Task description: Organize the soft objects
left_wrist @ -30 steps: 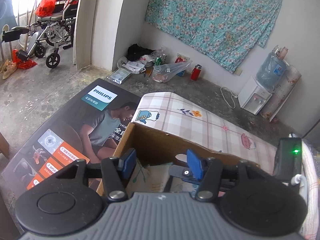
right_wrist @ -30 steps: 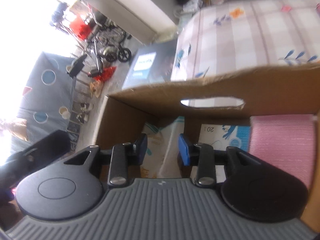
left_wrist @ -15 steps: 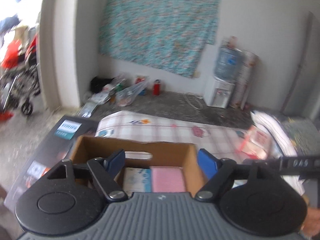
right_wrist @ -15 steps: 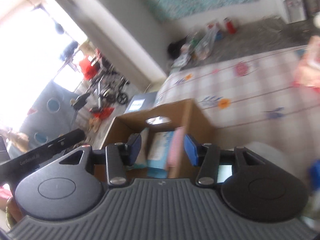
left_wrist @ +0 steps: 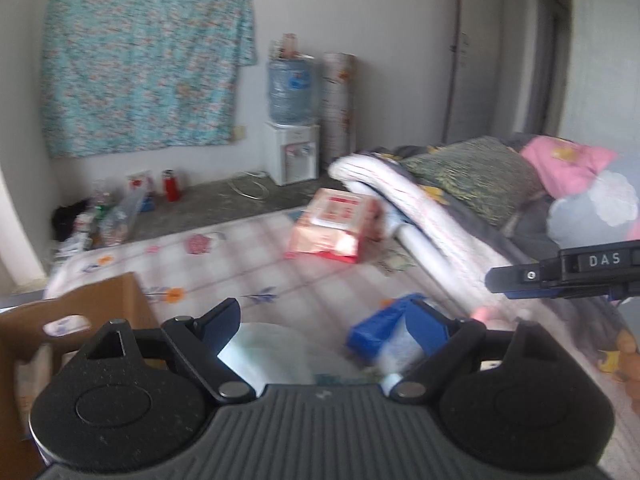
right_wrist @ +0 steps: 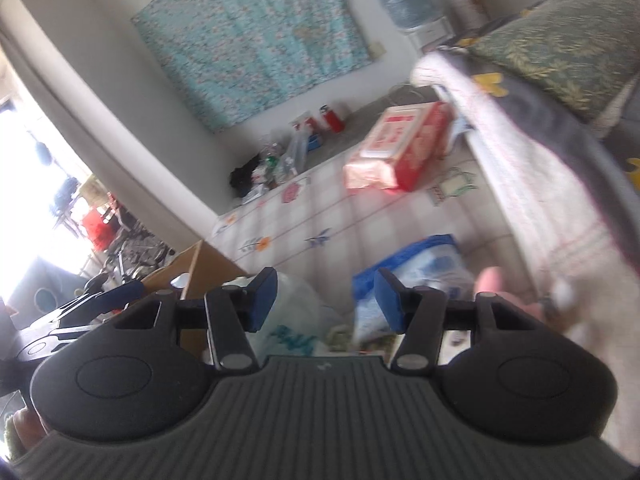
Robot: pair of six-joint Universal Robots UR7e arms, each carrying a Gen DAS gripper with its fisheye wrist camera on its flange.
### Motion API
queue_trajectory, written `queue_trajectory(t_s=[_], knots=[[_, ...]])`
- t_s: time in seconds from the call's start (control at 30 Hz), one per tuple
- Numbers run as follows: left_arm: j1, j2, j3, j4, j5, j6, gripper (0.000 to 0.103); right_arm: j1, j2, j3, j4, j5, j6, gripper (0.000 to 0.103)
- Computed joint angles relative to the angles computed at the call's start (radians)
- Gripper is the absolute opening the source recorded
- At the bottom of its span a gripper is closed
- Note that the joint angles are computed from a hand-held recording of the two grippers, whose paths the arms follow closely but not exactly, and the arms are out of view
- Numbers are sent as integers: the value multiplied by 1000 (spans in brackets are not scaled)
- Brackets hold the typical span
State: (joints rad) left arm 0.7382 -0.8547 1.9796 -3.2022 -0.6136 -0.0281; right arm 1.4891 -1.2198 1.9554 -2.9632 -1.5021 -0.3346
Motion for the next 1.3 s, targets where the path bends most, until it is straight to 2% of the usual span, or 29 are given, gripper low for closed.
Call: queue_trajectory(t_s=[0.17, 0.4, 0.57, 0.67, 0.83, 1.03, 1.1, 1.3], knots=[[29, 80, -89, 78, -63, 39, 91, -30, 1, -18, 22, -16, 18, 53], [82, 174, -225, 235, -77, 98, 90, -2, 126, -193, 172, -125, 81, 54], [123, 224, -305, 341, -92, 127, 80, 16, 235, -344, 272, -201, 110, 59], [146, 236, -342, 420, -122, 86, 71, 17, 297, -428, 327, -245, 123, 64], [175, 249, -384, 512, -158, 19, 61, 3, 375, -538, 432, -290, 168, 65], [185, 261, -390, 513, -165, 36, 62, -20, 432, -627, 559, -283, 216, 67], [186, 265, -391, 506, -167, 42, 62, -27, 442, -643, 586, -264, 228, 72], [186, 275, -394, 486, -163, 62, 63, -30, 456, -678, 653, -236, 239, 73]])
